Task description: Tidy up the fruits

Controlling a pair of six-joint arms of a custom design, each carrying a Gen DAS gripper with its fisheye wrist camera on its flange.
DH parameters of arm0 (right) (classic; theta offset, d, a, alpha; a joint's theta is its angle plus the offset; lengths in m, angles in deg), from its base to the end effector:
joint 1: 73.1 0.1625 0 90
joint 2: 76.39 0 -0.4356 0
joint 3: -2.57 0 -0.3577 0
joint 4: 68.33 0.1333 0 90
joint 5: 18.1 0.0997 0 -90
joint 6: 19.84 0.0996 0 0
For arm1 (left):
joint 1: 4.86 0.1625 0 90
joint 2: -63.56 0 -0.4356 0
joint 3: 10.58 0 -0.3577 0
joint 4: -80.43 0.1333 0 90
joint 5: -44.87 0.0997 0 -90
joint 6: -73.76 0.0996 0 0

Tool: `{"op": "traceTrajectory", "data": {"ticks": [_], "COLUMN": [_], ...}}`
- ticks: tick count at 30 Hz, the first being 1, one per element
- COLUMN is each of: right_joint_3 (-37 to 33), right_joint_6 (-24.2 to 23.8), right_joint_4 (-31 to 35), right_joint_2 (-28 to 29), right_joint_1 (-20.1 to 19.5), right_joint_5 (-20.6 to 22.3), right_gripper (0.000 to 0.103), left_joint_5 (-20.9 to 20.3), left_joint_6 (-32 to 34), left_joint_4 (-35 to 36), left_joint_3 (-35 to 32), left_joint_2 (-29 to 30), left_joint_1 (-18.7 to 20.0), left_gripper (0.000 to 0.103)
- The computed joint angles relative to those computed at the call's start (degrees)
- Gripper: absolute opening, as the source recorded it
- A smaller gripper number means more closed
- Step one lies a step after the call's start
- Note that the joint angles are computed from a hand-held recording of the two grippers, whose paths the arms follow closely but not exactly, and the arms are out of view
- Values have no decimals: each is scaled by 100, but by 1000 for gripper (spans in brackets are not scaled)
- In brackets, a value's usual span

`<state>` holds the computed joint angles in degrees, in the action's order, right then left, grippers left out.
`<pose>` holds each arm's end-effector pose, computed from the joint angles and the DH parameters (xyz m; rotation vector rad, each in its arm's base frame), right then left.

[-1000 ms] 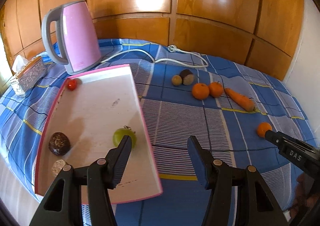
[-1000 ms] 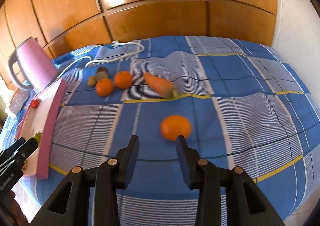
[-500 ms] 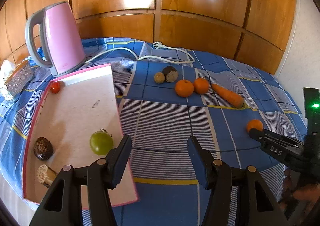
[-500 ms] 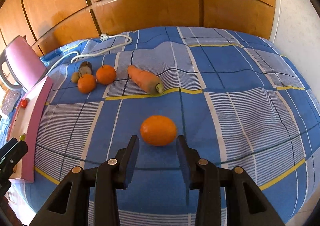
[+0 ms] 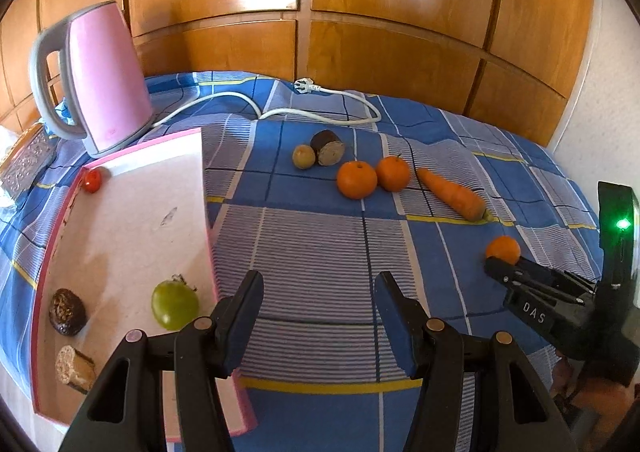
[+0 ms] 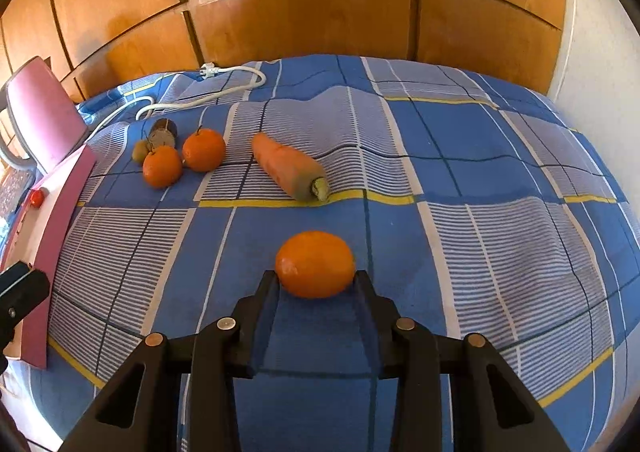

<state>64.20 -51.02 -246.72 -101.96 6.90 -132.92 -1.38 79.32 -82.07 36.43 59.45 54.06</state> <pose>-0.0514 -0.8181 0.1636 0.1775 -2.2969 0.8761 -0.2495 -0.8056 -0.0631 0.5090 2.3415 -0.8253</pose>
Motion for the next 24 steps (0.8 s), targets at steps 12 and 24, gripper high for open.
{"op": "traceTrajectory", "data": {"ticks": [12, 24], "right_joint_3": [-292, -486], "right_joint_6": [-103, -55], "right_joint_4": [177, 259], "right_joint_2": [141, 231], "right_joint_1": [-25, -34], "right_joint_5": [281, 389], "right_gripper": [38, 38], "left_joint_5": [-82, -329], "left_joint_6": [-166, -309], "left_joint_4": [668, 1924], "left_joint_3": [-805, -2789], "left_joint_2": [349, 1161], "left_joint_1": [77, 208], "left_gripper": [59, 58]}}
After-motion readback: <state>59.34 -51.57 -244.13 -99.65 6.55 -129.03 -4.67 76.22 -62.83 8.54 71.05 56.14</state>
